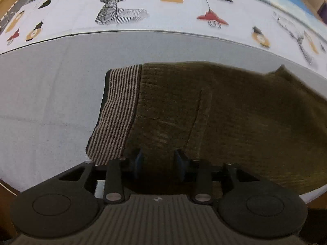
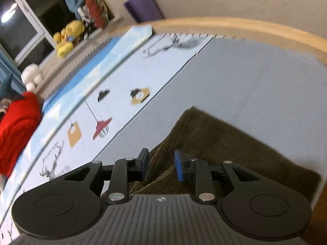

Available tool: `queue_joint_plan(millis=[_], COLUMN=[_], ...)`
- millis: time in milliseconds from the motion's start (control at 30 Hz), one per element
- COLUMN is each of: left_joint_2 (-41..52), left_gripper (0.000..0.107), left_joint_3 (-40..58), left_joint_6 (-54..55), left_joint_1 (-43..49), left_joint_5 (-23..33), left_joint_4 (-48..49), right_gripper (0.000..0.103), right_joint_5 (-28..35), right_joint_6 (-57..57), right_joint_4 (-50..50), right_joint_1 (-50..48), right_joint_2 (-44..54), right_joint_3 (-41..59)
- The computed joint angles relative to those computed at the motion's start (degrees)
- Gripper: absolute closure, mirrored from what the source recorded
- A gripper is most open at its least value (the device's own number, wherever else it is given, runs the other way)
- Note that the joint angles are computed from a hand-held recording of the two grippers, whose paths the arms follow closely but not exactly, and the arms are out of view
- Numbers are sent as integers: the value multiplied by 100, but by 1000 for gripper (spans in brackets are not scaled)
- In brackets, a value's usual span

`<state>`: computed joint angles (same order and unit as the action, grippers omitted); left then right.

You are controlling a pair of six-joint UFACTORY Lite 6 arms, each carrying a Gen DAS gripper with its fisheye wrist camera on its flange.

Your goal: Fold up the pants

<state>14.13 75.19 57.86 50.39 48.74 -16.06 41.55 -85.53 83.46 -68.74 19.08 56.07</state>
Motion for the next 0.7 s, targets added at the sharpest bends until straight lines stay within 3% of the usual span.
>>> queue_joint_plan(millis=[133,233,300,433,500,567,633,700], left_joint_2=[145,302,329,233,164,154,168,165], left_gripper=[69,69,69,69,69,69,69,68], left_joint_3=[183,287,284,127,5,-10,36,92], left_joint_6=[230,174,112,-53,-92,-142,-117,-32], left_joint_1=[101,25,-40,-248,-342,-381,-362,-316], left_joint_5=[84,11,-58,-93,-214,-227,-162,-73], left_joint_4=[-194,-128,-49,42,118,172,147,43], right_gripper=[73,73,101,102,101,101,99,85], right_joint_5=[-293,-972,-1461,-974,-1120,-773,-786,-915], right_joint_6=[264,1177,1608,1949,2523,2790,2161,1401], right_joint_4=[47,-634,-996,229,-77,71,547,984], right_joint_1=[462,997,1285,815,834,642,596,602], right_joint_2=[381,924,1018,1191,1646,1950,1672,1253], right_joint_3=[346,969,1120,1508,1791,1913,1683,1377])
